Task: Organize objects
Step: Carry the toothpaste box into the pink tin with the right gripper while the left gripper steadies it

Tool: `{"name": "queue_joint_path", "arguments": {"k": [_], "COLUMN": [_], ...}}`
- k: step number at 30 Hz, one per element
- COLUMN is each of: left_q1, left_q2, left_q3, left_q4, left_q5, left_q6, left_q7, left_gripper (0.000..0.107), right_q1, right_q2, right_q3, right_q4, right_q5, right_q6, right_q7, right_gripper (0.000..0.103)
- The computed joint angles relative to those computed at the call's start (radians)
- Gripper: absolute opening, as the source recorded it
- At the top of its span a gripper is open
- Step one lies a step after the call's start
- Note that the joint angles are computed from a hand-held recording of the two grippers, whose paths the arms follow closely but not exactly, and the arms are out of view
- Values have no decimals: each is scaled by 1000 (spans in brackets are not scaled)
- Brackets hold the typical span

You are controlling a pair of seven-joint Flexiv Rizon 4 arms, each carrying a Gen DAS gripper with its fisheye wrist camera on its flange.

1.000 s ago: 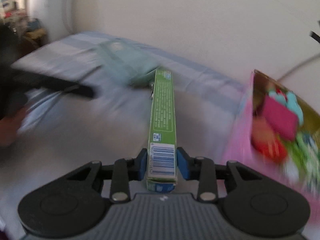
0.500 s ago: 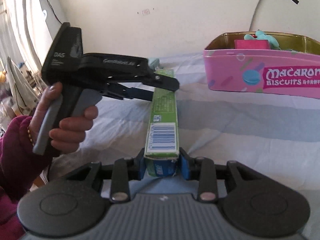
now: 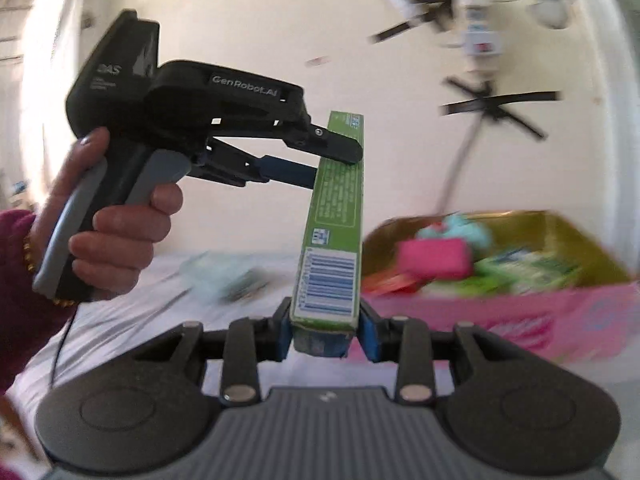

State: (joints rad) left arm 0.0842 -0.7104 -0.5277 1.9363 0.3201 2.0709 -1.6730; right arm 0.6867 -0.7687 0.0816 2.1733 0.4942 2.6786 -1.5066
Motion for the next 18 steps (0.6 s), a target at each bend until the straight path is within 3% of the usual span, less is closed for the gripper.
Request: {"name": "queue_joint_path", "arguments": {"k": [2,4,7,10,11,13,18], "left_q1": [-26,-29,-178,-270,-290,-317,-380], "left_q2": [-68,-143,-192,-267,-276,-290,-255], "left_q3": [-51,-110,4,71,95,126,227], "left_q4": [-106,-237,-390,-536,-555,-575,-520], "left_q5": [-70,-29,-121,-201,-230,-277,-351], "left_q6": [-95,-237,-312,-395,-408,-429,-390], "left_q7": [105,108,170,216,214,216,215], "left_gripper": [53,54,53,53,53,54,55], "right_q1": [-24,-44,-101,-54,-57,-68,-82], "right_q2": [9,11,-16,-71,-88,-114,-131], "right_q3": [-30,-62,-93,-186,-190,-180,-143], "right_q4": [-44,-94,-161,-247,-264,-270,-253], "right_q5": [42,80,60,166,181,178,196], "right_q6": [-60,-138,-240,-302,-298,-241,-146], "right_q7": [8,12,51,32,40,54,39], "right_gripper": [32,32,33,38,48,52,55]}}
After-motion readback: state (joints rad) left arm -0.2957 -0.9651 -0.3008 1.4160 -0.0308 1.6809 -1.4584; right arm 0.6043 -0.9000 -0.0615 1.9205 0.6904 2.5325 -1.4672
